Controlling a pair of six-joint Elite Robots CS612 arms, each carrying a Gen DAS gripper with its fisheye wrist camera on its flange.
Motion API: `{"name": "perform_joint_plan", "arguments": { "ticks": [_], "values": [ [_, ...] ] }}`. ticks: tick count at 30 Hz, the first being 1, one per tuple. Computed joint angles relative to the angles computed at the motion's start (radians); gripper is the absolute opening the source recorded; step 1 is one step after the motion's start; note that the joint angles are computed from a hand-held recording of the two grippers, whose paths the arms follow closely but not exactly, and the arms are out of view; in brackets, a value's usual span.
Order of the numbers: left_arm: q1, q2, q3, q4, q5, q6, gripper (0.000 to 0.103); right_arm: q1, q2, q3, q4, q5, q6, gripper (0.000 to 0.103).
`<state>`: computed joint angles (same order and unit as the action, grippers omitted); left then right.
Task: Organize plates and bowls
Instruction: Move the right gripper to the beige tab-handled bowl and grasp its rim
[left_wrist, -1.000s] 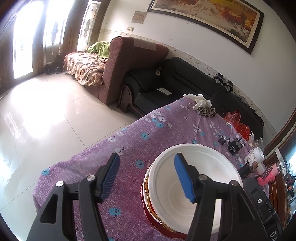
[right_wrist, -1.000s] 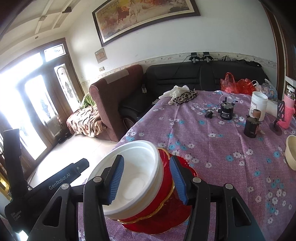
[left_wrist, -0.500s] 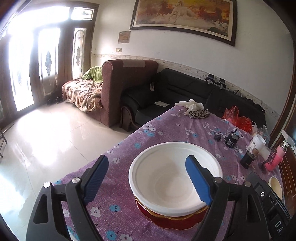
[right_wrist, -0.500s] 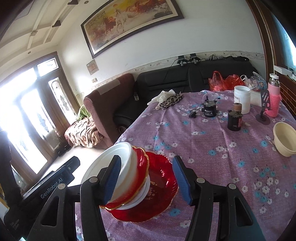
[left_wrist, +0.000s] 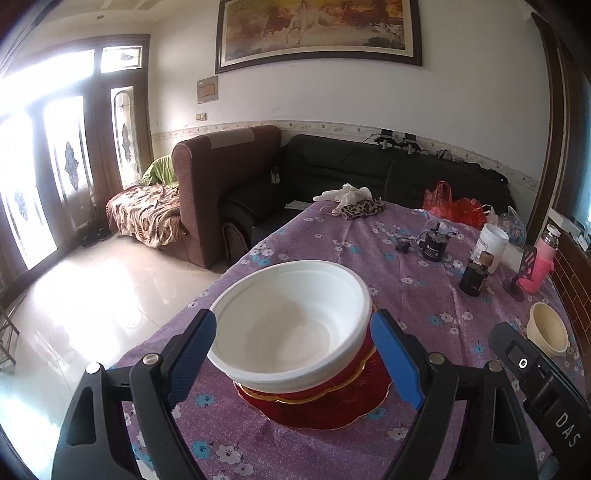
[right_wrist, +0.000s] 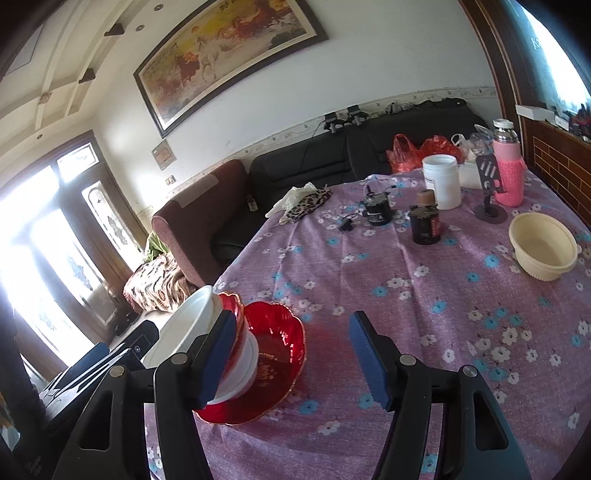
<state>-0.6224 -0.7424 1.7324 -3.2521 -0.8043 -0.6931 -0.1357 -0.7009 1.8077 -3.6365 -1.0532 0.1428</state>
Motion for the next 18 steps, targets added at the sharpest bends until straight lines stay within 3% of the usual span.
{"name": "perform_joint_plan", "arguments": {
  "ticks": [18],
  "values": [
    [-0.035,0.032,-0.062,0.058,-0.029,0.109,0.085,-0.061,0.024,0.003,0.019,0.02,0.05,0.068]
  ]
}}
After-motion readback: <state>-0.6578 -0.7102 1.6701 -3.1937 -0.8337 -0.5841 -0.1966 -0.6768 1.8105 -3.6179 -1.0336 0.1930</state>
